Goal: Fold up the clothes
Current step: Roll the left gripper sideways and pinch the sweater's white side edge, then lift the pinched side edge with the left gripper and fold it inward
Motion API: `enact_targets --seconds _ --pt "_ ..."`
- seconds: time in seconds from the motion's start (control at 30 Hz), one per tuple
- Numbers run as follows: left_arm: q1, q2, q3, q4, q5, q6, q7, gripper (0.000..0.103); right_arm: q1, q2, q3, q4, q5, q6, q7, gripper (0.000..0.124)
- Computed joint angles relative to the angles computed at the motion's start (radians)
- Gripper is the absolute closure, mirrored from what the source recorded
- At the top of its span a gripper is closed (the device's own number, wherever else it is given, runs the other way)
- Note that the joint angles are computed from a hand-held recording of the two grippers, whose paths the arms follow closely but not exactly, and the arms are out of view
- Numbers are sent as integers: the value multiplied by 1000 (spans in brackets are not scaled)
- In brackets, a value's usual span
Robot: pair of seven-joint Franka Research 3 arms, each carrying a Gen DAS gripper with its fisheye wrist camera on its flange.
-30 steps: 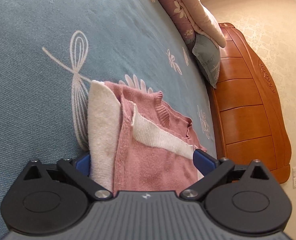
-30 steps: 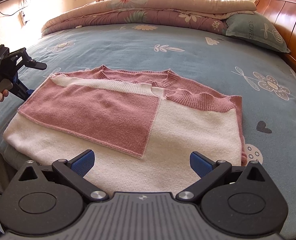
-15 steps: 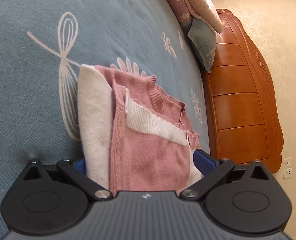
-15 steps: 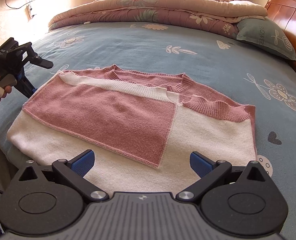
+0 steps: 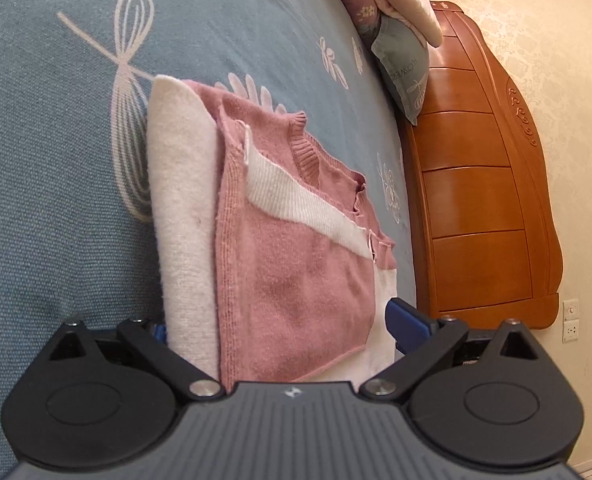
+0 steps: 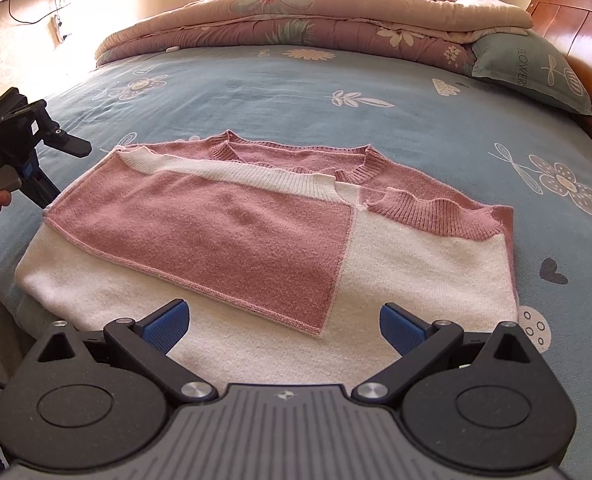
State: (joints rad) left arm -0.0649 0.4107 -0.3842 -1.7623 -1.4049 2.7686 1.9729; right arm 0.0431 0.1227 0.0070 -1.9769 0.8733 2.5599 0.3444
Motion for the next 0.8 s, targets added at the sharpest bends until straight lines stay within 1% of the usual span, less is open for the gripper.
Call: enact_targets --seconds 0.07,0.17,0.23,0.27,0.3,0.33,0.37,0.4,0.43,0.47,0.53,0.63,0.67,0.7,0.8 --pt "-15 20 15 28 77 0 -58 6 1 -5 2 -8 2 -1 -10 21" --pt "-4 21 -6 25 103 22 -59 8 1 -20 0 -26 9 -6 -37 21" --pt "3 4 -22 -4 92 56 -30 20 2 -24 -3 -31 7 -2 -40 21" --pt "10 -5 -29 -19 70 69 -19 24 3 -24 -4 -33 6 -1 -40 21" --pt "15 -15 -33 -35 47 81 -7 32 4 -25 -5 -34 5 0 -41 21" --pt "15 -22 -31 -48 32 88 -6 43 5 -26 -5 -35 4 2 -41 21" --pt "13 -29 -25 -60 26 91 -15 50 6 -27 -6 -37 3 3 -41 21" --pt "11 -34 -18 -70 25 92 -33 62 6 -28 -6 -38 1 5 -42 21" --pt "8 -36 -11 -77 27 90 -56 73 7 -28 -7 -39 0 6 -42 21" --pt "9 -37 -7 -81 22 85 -66 77 7 -29 -7 -41 -1 8 -42 21" --pt "10 -38 -3 -82 11 68 -67 77 8 -31 -8 -43 -4 11 -43 21" --pt "1 -38 14 -74 77 12 -131 76 9 -33 -8 -48 -7 15 -44 21" --pt "2 -36 15 -68 96 -6 -136 74 9 -34 -9 -49 -8 17 -44 21" --pt "4 -32 12 -63 106 -19 -129 69 10 -35 -9 -50 -8 17 -46 21" --pt "18 -13 2 -47 72 -20 -112 71 10 -31 -9 -44 -6 12 -42 21"
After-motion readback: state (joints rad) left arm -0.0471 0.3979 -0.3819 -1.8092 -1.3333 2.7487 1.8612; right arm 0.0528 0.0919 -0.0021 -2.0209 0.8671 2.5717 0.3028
